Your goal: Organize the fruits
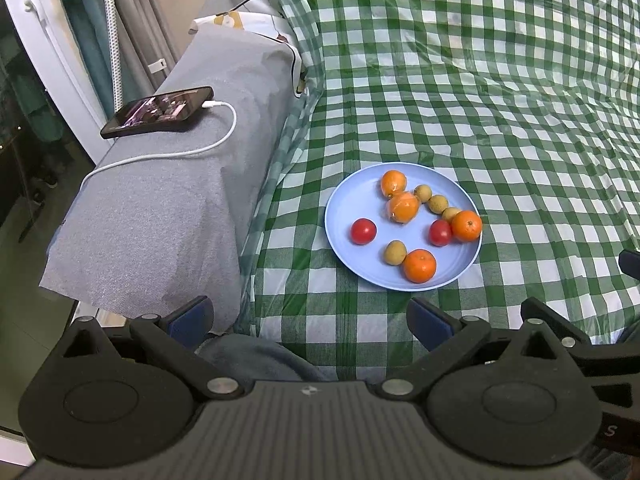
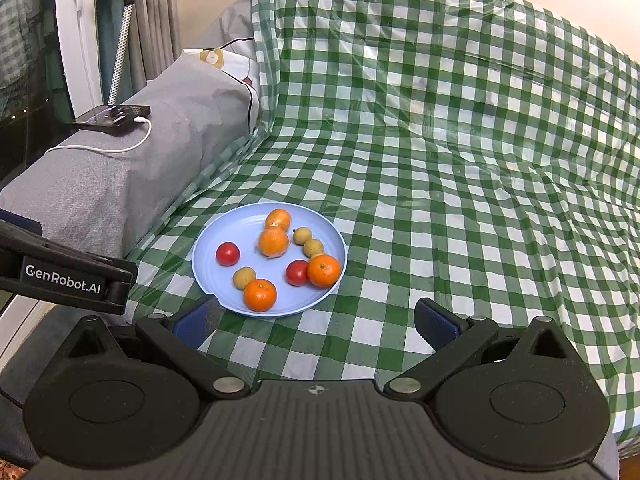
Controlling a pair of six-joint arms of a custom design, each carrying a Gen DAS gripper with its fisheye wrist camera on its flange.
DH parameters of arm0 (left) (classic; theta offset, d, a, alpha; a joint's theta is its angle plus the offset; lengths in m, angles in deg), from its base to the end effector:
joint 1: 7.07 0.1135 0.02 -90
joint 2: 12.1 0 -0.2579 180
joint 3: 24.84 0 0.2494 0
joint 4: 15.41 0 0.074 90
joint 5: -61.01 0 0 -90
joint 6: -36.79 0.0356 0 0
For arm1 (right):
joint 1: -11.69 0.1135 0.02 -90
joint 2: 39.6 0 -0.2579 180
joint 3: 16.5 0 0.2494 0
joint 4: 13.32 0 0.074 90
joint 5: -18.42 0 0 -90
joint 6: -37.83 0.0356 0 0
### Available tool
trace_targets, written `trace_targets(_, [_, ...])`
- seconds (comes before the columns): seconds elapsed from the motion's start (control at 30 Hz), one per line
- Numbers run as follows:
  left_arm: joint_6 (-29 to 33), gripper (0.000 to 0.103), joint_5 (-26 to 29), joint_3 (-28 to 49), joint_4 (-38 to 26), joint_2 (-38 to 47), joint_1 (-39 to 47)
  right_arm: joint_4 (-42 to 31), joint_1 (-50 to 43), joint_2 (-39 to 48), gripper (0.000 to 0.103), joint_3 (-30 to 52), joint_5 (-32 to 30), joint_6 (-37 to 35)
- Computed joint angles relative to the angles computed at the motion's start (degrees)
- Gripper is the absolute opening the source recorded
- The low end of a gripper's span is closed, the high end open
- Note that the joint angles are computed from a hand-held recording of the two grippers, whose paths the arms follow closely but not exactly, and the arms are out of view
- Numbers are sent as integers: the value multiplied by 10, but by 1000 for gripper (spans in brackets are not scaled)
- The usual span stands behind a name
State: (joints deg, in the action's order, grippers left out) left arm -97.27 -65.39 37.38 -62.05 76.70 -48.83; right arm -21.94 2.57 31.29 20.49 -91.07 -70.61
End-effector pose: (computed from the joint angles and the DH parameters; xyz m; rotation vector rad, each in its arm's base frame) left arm 0.2134 -0.1623 0.1615 -0.1700 2.4771 0.3482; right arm 0.2209 -0.0234 0.1454 -0.3536 2.2376 0.1401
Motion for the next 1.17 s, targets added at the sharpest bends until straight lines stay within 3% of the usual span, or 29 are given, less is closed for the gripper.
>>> trace_targets(1.17, [4, 103, 5, -1, -2, -2, 9, 0, -9, 1, 102, 3, -8, -8])
